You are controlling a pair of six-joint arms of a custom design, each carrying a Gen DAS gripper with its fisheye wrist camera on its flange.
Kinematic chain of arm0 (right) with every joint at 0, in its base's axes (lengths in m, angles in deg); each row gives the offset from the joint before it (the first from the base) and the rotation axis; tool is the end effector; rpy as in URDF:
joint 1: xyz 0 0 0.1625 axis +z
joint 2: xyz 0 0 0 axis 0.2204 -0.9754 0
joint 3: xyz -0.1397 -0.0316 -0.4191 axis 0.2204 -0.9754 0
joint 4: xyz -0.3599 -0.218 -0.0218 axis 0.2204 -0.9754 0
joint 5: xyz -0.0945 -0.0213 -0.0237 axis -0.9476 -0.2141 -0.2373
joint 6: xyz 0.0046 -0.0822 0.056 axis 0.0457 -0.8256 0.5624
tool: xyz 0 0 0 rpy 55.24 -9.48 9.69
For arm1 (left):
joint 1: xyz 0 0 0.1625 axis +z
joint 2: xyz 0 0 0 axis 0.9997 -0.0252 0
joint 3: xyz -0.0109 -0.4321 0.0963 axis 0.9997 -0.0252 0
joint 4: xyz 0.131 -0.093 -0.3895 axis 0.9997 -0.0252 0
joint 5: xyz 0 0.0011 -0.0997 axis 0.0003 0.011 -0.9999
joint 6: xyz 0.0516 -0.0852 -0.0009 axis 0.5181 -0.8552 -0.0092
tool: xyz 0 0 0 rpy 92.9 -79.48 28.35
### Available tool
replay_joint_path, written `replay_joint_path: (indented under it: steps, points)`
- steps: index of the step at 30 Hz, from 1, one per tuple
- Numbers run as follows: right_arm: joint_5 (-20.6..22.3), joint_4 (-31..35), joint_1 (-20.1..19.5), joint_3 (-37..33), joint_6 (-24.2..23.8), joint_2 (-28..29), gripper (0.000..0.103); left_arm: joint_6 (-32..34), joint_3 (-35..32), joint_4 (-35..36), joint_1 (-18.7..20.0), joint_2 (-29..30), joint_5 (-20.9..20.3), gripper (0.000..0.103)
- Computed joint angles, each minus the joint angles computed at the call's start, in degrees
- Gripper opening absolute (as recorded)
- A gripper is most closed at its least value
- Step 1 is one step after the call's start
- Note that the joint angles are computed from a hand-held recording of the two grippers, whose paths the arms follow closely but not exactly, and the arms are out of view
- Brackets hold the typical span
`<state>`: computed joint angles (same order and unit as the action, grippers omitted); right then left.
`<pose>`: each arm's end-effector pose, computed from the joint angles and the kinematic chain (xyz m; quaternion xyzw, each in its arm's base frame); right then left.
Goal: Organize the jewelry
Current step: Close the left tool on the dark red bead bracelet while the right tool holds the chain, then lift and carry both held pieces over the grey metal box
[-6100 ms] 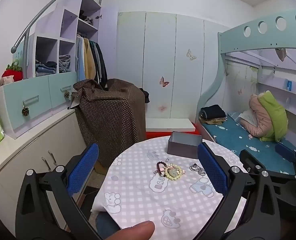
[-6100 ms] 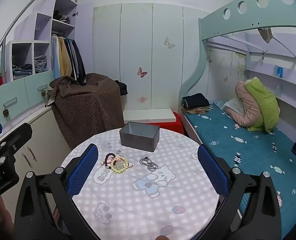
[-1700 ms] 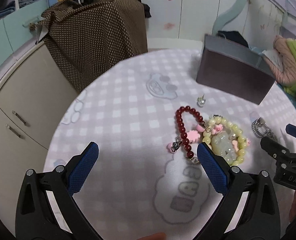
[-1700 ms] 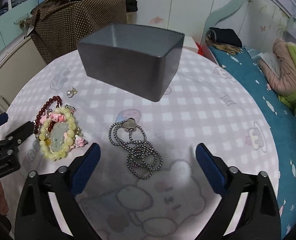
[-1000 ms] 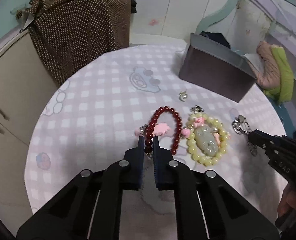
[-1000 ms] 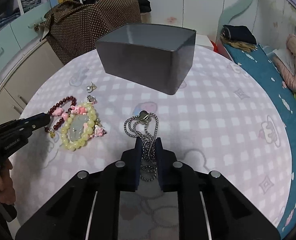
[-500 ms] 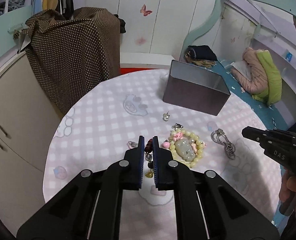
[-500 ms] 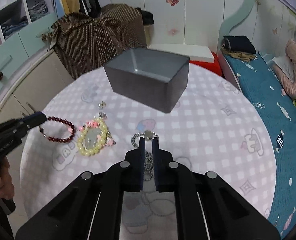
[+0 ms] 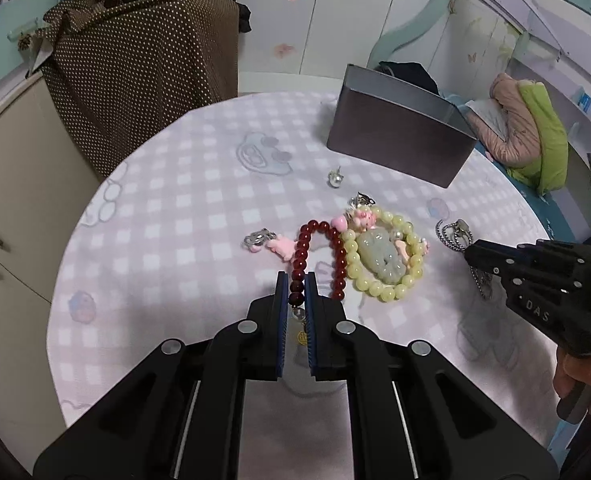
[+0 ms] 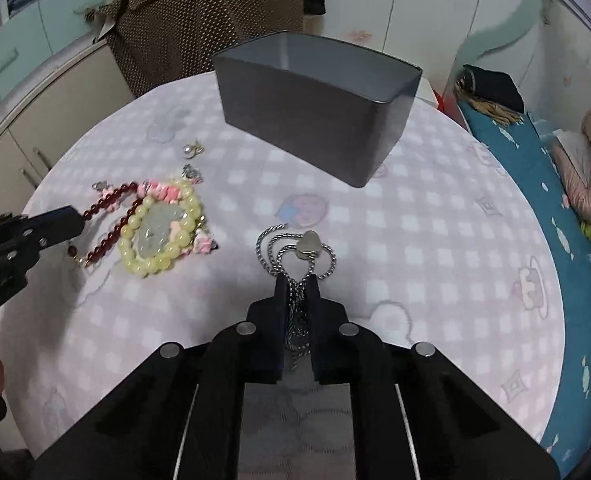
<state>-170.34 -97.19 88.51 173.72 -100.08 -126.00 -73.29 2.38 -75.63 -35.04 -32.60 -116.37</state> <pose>0.1844 -0.6050 0.2158 0.0874 -0.8829 0.2706 0.3737 -0.2704 -0.6761 0.1288 0.3120 0.9035 -0.1929 0.2217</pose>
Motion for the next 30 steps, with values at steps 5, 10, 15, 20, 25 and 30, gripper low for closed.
replay_joint_path:
  steps: [5, 10, 15, 20, 25, 30]
  points:
    - [2.2, -0.2, -0.3, 2.0, 1.7, -2.3, 0.004, 0.0, -0.9, 2.1, 0.5, 0.9, -0.3, 0.009]
    - [3.3, -0.4, 0.2, 2.0, 2.0, -3.1, 0.004, 0.0, -2.1, 2.8, 0.8, 1.6, -1.4, 0.013]
    - [4.0, -0.4, 0.3, 2.0, 2.2, -3.4, 0.004, 0.6, -2.5, 2.7, 0.8, 2.1, -2.9, 0.008]
    - [4.4, -0.8, 1.1, 2.0, 1.4, -4.2, 0.004, 1.5, -1.8, 1.3, 0.2, 1.2, -4.3, 0.007]
    - [4.3, -1.6, 2.6, 0.8, -1.0, -4.7, 0.004, 3.2, -1.5, -1.3, -1.1, -0.4, -5.1, 0.007]
    - [4.8, -1.6, 3.9, -0.8, -3.5, -5.3, 0.004, 5.8, -2.7, -2.7, -2.5, -1.6, -6.0, 0.007]
